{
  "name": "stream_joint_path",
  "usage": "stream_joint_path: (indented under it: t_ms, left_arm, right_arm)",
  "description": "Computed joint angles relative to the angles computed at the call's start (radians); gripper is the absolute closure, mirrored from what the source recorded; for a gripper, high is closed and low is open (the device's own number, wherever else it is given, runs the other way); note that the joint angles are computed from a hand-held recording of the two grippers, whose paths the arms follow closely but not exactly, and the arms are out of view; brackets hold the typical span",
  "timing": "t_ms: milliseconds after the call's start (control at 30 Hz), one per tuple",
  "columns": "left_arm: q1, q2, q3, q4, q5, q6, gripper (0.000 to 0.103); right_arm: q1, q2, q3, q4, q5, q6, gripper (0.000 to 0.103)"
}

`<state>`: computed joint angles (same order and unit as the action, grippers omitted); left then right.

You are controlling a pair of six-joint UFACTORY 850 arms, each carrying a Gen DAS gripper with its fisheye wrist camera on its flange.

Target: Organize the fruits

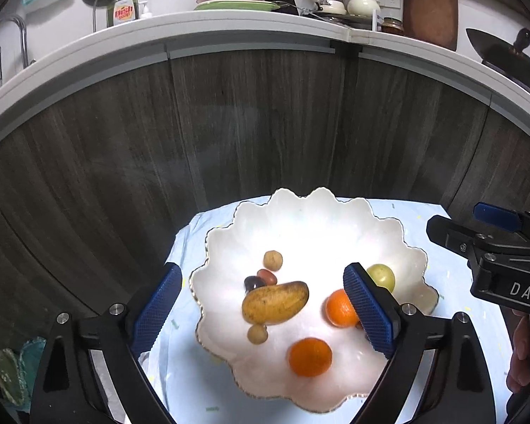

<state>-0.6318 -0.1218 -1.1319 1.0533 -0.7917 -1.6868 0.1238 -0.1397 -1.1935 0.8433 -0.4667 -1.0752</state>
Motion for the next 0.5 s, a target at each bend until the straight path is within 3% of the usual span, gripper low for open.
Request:
stream_joint_path:
  t_ms: [500]
  left_arm:
    - [-0.096,0.045,0.038,-0.001,-0.057,-0.062,0.008]
  right_arm:
    - [-0.051,0.119,0.111,0.081,-0.016,-0.113,0.015]
